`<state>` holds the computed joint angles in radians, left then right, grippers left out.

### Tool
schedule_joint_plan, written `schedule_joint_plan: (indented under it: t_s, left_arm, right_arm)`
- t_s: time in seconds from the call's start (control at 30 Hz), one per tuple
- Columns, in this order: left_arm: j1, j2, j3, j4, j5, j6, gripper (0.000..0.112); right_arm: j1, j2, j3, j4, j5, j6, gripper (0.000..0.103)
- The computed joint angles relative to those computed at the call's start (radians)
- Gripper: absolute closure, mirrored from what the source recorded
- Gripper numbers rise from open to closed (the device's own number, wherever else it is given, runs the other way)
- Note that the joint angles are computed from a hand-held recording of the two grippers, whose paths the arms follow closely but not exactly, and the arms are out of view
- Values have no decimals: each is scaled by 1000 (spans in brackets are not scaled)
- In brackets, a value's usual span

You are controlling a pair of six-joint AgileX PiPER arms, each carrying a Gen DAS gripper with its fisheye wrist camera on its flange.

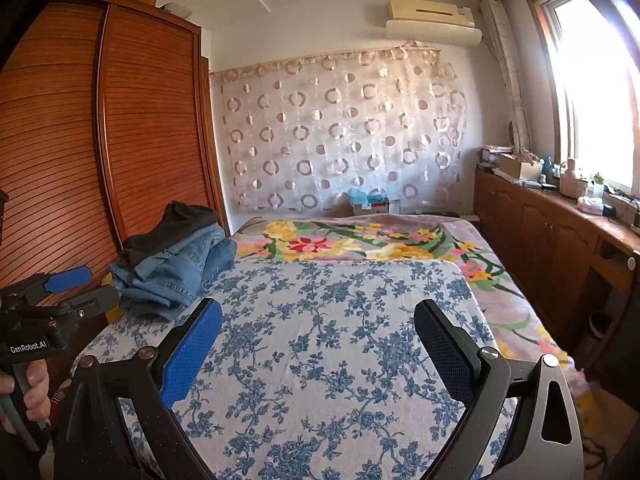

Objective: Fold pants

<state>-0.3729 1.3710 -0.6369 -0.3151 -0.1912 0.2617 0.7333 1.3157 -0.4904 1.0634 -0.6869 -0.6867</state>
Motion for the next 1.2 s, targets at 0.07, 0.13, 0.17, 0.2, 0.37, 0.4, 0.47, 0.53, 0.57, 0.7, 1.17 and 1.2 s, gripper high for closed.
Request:
schedule_joint_plan:
  t_s: [0.07, 0.13, 0.17, 0.2, 0.37, 0.4, 0.47, 0.53, 0.57, 0.7, 1.17, 1.2]
  left_arm:
    - [0, 0, 0, 0, 0, 0, 27]
    - [0, 0, 0, -2, 1, 3, 27]
    - [0, 2, 3, -1, -3, 0, 27]
    - [0, 2, 2, 6, -3, -6, 27]
    - [0, 2, 2, -6, -3, 5, 27]
    - [1, 2, 2, 2, -1, -3, 27]
    - [1, 1, 2, 3, -1, -4, 27]
    - [1, 1, 2, 0, -1, 0, 27]
    - [1, 1, 2, 3, 0, -2, 27]
    - [1, 0, 2, 7, 0, -5, 27]
    - [-1, 0, 2, -12, -1, 11, 27]
    - [-2, 0, 2, -15, -1, 14, 27]
  right_arm:
    - [-5, -3, -1, -2, 6, -1, 6]
    - [-12, -5, 1, -11, 13, 2, 6]
    - [-16, -7, 0, -12, 18, -1, 6]
    - [-18, -6, 1, -16, 20, 2, 6]
    - [-26, -5, -3, -23, 29, 1, 6]
    - [-30, -2, -4, -29, 32, 4, 6]
    - [-35, 0, -5, -37, 35, 12, 6]
    - [-41, -4, -3, -45, 40, 15, 6]
    - [-42, -5, -3, -46, 41, 15, 6]
    - [-41, 0, 1, -56, 35, 26, 6]
    - [-46, 6, -2, -70, 35, 35, 6]
    - [-43, 8, -1, -70, 33, 38, 6]
